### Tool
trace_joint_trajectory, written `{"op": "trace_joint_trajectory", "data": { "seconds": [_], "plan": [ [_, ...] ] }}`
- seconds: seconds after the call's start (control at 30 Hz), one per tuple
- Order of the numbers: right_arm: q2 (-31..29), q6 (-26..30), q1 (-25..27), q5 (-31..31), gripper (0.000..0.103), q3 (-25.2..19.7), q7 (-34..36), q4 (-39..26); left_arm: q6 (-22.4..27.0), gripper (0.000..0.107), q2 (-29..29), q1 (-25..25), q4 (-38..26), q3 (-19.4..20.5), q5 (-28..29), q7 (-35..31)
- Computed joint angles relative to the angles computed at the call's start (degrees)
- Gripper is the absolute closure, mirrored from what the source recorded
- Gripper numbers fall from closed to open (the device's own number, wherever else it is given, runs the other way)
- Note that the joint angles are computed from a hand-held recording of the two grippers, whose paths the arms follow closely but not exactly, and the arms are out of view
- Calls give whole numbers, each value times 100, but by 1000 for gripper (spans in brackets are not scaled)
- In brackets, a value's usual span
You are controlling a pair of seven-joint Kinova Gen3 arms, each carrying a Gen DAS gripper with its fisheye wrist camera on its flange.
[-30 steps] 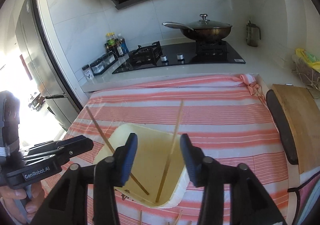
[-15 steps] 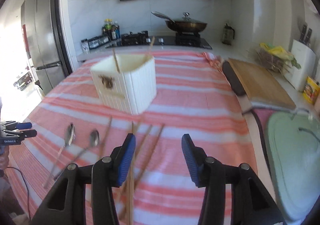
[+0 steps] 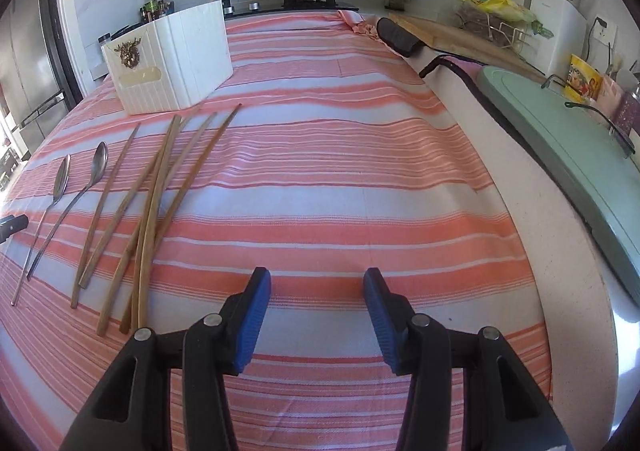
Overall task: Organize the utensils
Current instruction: 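Move both open tools back over the remaining spoons and chopsticks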
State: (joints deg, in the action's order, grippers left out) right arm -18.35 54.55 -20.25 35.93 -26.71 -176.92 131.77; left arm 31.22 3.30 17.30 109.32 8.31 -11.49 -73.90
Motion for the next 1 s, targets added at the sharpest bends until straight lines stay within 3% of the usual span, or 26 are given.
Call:
{"op": "trace_joint_trajectory", "data": {
  "seconds": [0.07, 0.13, 0.23, 0.43, 1.0],
  "plan": [
    [18, -6, -5, 6, 51, -16, -18, 1, 78, 26, 83, 21, -92, -5, -68, 49],
    [48, 15, -12, 19, 50, -30, -32, -10, 131, 15, 138, 67, -137, -36, -242, 204],
    [57, 18, -43, 35, 50, -24, -72, -5, 252, 5, 179, -51, -177, -58, 13, 206],
    [41, -93, -40, 26, 44, -5, -68, 38, 463, 5, 222, 25, -294, -58, 54, 146],
    [73, -20, -115, 50, 43, 9, -91, 17, 419, 5, 146, -6, -209, -53, 106, 18]
  ]
}}
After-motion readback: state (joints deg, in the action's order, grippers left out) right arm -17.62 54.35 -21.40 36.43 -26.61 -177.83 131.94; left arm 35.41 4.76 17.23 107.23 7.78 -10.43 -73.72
